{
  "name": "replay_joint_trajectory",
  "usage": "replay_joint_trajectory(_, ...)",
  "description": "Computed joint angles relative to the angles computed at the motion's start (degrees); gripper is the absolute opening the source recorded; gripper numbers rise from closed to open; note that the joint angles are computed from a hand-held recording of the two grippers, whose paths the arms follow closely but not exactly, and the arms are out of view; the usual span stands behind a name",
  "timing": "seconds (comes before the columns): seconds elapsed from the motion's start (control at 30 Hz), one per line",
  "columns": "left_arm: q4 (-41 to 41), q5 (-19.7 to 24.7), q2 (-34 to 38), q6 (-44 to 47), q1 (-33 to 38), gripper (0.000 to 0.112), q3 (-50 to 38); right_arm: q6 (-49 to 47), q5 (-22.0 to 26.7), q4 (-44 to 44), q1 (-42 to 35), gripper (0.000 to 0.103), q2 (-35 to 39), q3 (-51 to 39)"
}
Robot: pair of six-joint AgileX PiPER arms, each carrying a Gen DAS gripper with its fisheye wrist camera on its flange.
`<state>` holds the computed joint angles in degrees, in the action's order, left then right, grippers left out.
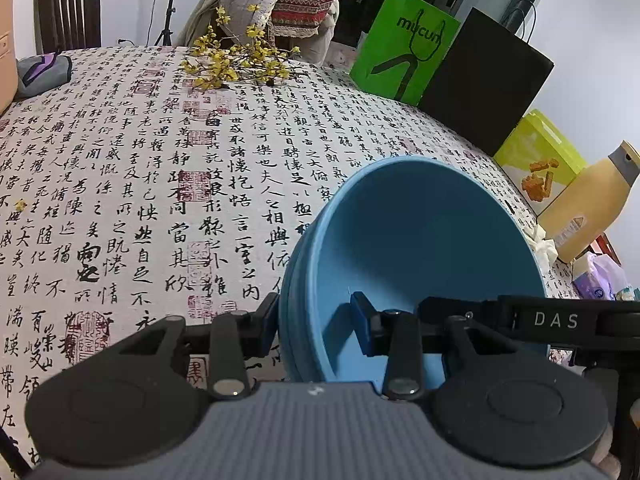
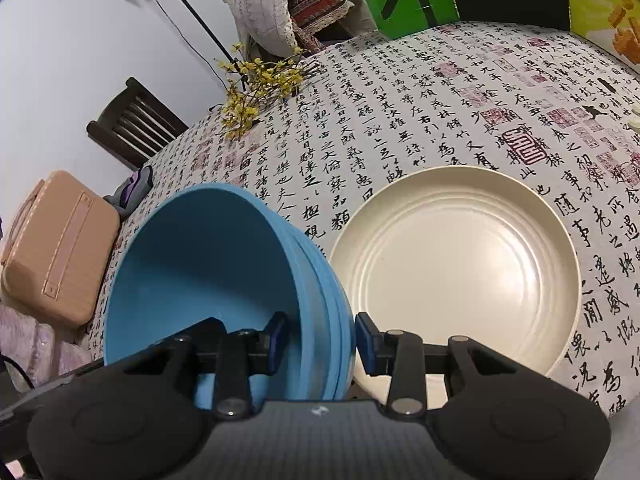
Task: Organize plates and bowls
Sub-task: 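Carry the held blue bowls with both grippers over the cream plates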
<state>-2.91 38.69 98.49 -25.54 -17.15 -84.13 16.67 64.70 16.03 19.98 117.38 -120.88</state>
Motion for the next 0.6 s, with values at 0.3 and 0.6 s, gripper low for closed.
replay_joint_trajectory(0.3, -0.2, -0.1, 1.3, -0.3, -1.3, 0.038, -1.4, -0.6, -1.2, 0.2, -1.3, 0.036, -1.9, 3.0)
replay_joint_trajectory(0.6, -0.7, 0.1, 3.2, -0.6, -2.8, 0.038, -3.7, -1.2, -2.5, 0.3, -3.1, 0.036, -3.4, 5.5)
